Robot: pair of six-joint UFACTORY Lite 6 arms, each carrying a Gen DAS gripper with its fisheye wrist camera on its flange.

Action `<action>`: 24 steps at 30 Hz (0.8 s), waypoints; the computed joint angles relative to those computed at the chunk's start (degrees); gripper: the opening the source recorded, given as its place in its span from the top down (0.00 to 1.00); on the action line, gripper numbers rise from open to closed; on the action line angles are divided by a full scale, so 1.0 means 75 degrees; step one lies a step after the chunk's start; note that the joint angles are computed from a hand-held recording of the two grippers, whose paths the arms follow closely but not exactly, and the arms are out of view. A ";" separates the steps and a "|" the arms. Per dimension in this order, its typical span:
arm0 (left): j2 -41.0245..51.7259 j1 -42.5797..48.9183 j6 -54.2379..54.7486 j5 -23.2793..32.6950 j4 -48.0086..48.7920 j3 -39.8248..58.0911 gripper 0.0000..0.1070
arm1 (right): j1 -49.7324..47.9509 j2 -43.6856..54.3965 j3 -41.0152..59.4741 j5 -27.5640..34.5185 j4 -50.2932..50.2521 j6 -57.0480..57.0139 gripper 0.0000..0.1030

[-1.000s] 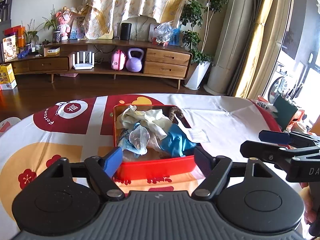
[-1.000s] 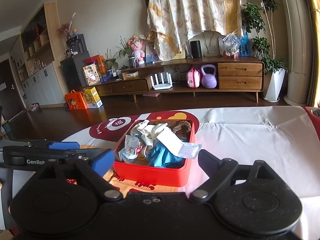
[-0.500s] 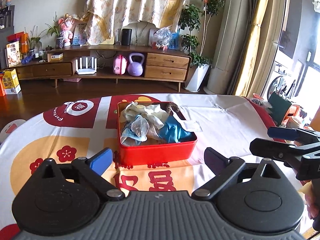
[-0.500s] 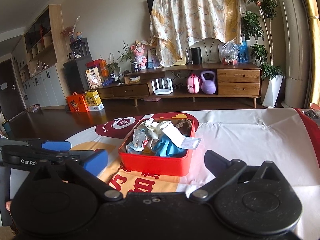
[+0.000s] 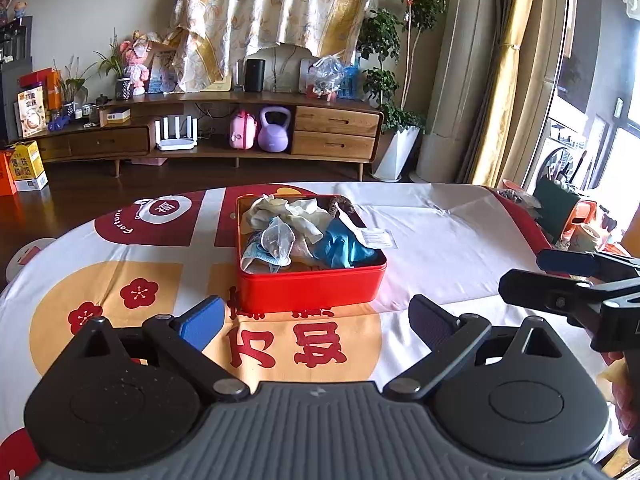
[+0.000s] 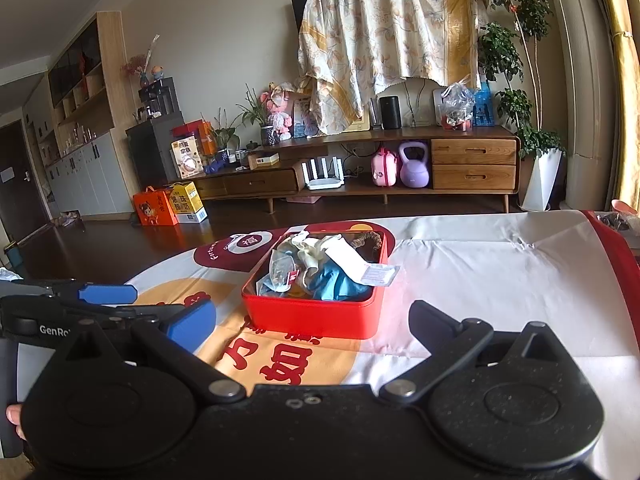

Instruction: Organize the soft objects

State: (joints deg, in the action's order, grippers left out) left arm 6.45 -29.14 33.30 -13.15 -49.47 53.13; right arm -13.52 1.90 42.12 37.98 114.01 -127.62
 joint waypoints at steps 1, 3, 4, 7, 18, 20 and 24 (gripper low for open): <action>-0.0017 -0.0011 0.0064 -0.0003 -0.0059 -0.0003 0.07 | -0.0012 -0.0048 -0.0076 0.0013 0.0027 -0.0048 0.00; -0.0060 -0.0041 0.0177 -0.0045 -0.0207 -0.0030 0.07 | -0.0019 -0.0059 -0.0096 0.0010 0.0071 -0.0117 0.00; -0.0085 -0.0022 0.0012 -0.0019 -0.0045 -0.0052 0.07 | -0.0037 -0.0098 -0.0135 0.0004 0.0046 -0.0113 0.00; -0.0096 -0.0037 0.0233 -0.0063 -0.0263 -0.0058 0.07 | -0.0050 -0.0145 -0.0228 0.0019 0.0108 -0.0178 0.00; -0.0144 -0.0085 -0.0064 -0.0152 0.0014 -0.0109 0.07 | -0.0106 -0.0211 -0.0295 -0.0042 0.0071 -0.0109 0.00; -0.0211 -0.0112 -0.0136 -0.0149 0.0087 -0.0153 0.07 | -0.0102 -0.0222 -0.0301 -0.0055 0.0085 -0.0115 0.00; -0.0306 -0.0174 0.0031 -0.0210 -0.0088 -0.0206 0.07 | -0.0083 -0.0232 -0.0282 -0.0098 0.0085 -0.0075 0.00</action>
